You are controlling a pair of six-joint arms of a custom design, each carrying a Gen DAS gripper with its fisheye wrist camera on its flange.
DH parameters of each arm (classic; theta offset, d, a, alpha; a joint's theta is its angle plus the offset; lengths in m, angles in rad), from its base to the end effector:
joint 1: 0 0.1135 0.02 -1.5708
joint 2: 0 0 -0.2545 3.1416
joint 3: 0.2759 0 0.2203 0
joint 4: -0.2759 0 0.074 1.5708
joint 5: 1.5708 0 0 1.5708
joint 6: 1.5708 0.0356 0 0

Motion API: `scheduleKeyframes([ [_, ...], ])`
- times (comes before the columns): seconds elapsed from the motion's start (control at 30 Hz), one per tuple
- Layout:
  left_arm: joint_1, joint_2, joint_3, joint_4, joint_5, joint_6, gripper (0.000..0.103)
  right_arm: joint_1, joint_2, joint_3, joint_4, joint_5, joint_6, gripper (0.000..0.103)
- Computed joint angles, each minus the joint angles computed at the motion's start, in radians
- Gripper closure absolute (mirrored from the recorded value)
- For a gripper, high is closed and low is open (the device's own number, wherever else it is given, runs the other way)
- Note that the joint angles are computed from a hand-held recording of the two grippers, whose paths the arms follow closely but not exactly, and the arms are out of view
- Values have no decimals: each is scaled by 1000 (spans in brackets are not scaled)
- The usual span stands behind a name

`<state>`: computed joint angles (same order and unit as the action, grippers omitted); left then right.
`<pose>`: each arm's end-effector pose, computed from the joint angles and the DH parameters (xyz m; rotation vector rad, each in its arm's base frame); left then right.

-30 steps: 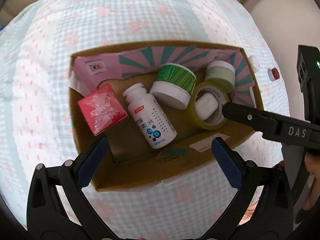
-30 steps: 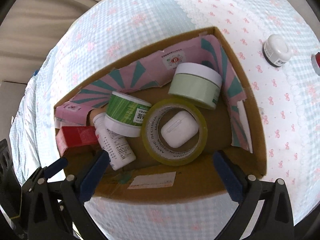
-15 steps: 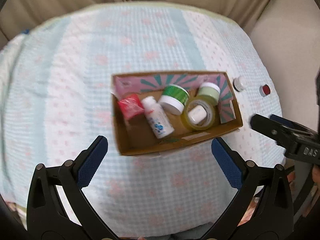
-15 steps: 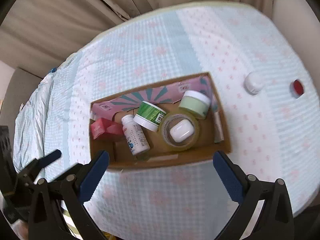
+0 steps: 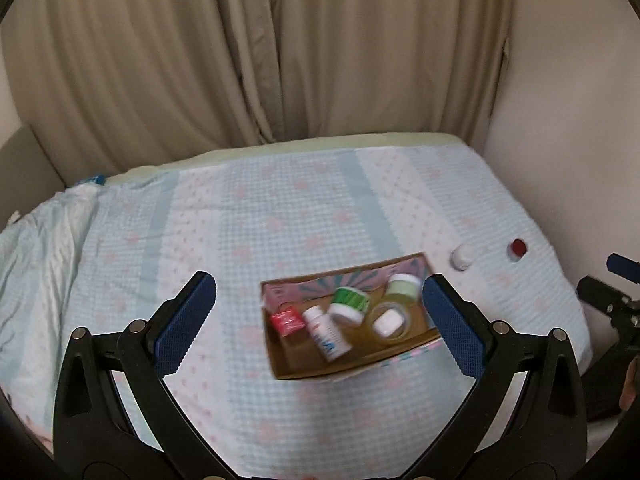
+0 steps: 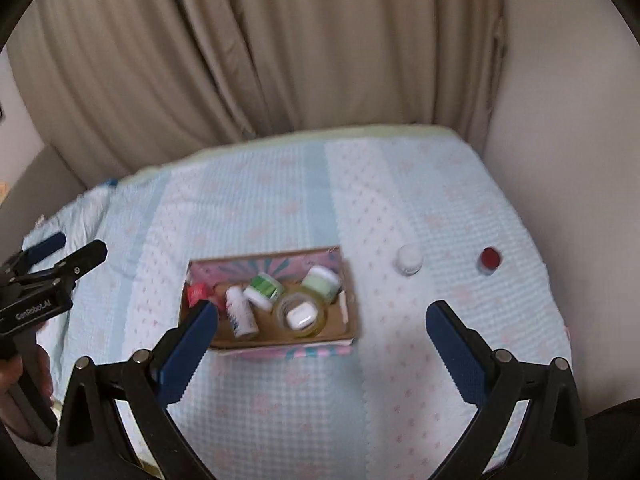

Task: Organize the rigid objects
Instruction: 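Move both tools back toward the small white jar and red tin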

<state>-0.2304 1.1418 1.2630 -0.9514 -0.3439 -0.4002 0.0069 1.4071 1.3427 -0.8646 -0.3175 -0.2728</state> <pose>0.1876 -0.0317 0.3508 -0.3550 2.3143 0.1045 0.2584 0.0129 0.3245 -0.4711 2.4103 0.2811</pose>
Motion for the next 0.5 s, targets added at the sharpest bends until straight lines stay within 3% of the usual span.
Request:
scheduleKeyframes([
  [0.17, -210, 115, 97, -21, -175, -143, 0, -186, 65, 109, -45, -86, -92, 0],
  [0.27, -327, 263, 198, -47, -265, -247, 0, -292, 170, 210, -79, -146, -184, 0],
  [0.5, -474, 683, 620, -174, -361, -463, 0, -454, 464, 543, -155, -235, -430, 0],
])
